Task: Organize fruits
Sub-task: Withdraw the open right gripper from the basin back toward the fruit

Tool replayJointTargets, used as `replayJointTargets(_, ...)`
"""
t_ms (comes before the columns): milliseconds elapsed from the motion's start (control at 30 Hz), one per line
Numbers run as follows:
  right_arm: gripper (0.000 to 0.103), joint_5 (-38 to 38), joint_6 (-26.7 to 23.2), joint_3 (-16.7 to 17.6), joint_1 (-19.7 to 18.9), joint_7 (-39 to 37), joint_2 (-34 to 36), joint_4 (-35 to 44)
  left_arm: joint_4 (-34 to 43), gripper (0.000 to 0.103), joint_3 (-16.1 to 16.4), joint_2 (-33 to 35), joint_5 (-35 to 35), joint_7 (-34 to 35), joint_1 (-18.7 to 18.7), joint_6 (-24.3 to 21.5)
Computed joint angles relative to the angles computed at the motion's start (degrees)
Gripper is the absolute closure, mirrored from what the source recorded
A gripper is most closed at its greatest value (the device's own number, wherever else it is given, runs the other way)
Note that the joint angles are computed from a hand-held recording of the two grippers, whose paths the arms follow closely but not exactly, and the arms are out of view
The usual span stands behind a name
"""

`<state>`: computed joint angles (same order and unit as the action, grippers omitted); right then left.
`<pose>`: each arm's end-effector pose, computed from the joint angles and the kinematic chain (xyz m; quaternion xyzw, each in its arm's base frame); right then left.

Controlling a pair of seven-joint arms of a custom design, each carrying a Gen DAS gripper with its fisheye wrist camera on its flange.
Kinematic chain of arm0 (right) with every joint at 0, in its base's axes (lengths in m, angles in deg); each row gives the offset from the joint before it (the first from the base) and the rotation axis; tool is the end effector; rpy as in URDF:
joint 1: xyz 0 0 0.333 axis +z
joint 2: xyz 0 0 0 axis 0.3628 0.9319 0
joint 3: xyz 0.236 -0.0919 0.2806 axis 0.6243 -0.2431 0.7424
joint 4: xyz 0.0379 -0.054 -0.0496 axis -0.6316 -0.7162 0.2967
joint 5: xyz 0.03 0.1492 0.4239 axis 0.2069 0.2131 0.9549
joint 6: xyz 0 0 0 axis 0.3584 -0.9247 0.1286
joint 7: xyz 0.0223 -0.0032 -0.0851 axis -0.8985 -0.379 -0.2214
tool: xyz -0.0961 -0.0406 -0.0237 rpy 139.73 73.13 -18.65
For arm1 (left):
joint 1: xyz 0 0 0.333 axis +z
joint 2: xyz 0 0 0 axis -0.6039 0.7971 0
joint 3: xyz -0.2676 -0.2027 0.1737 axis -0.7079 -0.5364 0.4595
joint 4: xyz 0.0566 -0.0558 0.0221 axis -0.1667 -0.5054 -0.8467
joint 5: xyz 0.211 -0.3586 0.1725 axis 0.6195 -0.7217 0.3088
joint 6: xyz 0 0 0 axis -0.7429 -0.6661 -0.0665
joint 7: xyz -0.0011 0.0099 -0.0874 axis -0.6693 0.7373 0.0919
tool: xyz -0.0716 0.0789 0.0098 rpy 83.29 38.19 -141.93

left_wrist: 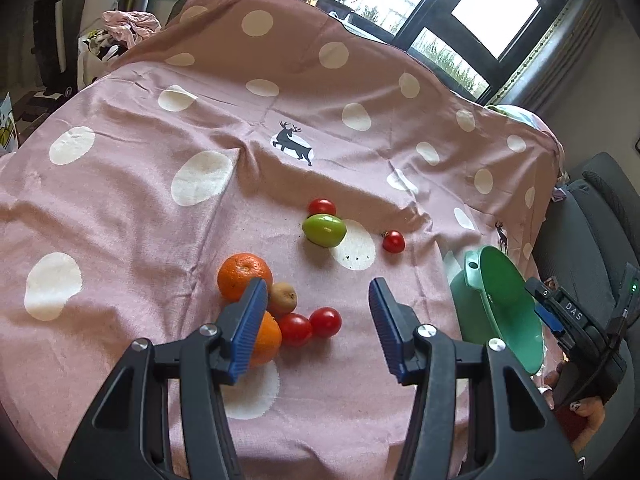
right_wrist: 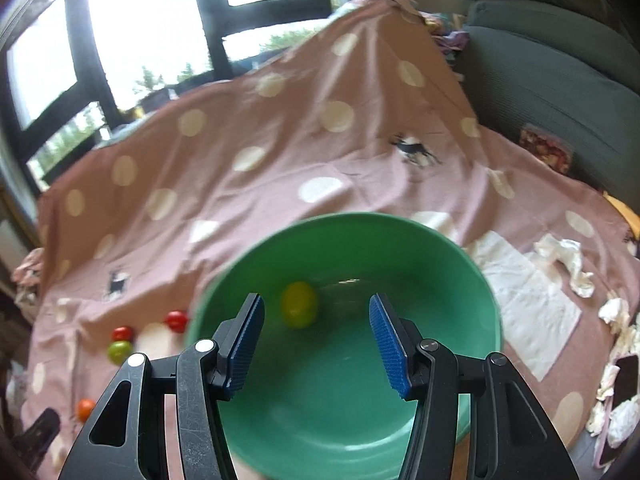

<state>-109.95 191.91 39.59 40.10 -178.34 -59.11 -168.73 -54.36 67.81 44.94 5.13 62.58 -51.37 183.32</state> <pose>0.4512 0.2728 0.5450 -0.4197 0.8168 -0.3180 0.2359 0.4940 -0.1318 0.5129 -0.6344 0.6577 -0.4032 0.0493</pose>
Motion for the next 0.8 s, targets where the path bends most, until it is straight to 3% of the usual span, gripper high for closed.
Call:
replayJointTargets(67,0.047,-0.6,4.5,-0.5,0.4,-0.9,0.0,-0.1,-0.1,0.046,0.6,-0.3,-0.9,-0.2,0.2,0.2)
replayJointTargets(200,0.039,2.6,19.4,-2.6,1.3,-6.3,2.4,-0.2,-0.3,0.042,0.5,-0.1,0.6,-3.1,1.8,0.8)
replayJointTargets(367,0.039,18.4,31.5,-5.2,4.2,-20.1,8.5,1.0,-0.3,0.043,-0.5,0.1,5.8,-6.9,3.1,-0.5)
replayJointTargets(433,0.039,27.5,33.4,-6.2,6.0,-27.8,10.9,1.8,-0.2,0.044,-0.9,0.3,8.1,-8.2,3.5,-1.4)
replayJointTargets(567,0.039,54.2,36.5,-7.6,9.8,-49.6,14.8,2.9,0.0,0.044,-1.4,1.0,12.1,-10.7,4.2,-3.9)
replayJointTargets(800,0.039,69.3,33.9,-5.1,8.3,-59.5,16.5,4.0,0.2,0.061,-2.6,2.4,18.2,-15.7,5.6,-6.6)
